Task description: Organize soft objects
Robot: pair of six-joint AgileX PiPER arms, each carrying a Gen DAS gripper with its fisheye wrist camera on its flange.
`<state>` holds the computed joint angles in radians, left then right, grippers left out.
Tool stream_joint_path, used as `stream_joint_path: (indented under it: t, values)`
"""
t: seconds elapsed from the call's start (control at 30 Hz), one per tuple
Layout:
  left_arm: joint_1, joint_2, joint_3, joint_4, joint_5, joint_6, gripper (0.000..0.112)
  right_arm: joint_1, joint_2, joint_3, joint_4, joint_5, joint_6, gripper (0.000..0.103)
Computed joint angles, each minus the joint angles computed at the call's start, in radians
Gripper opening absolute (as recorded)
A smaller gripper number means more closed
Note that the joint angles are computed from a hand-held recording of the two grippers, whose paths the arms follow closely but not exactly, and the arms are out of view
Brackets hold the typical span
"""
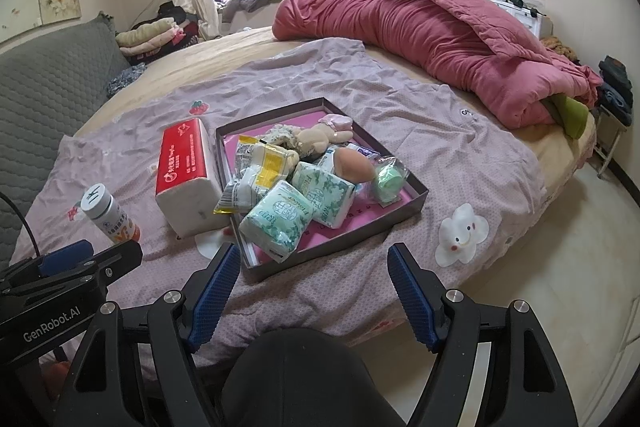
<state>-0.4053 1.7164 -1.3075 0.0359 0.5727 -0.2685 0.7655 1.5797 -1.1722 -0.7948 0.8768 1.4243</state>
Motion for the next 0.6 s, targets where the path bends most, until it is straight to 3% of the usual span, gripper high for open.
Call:
stream_joint_path:
  t: [0.6]
  values:
    - [-0.011, 0.005, -0.003, 0.042, 0.008, -0.043, 0.070, -0.004, -0.007, 0.009, 0.003, -0.004, -0.004, 0.077]
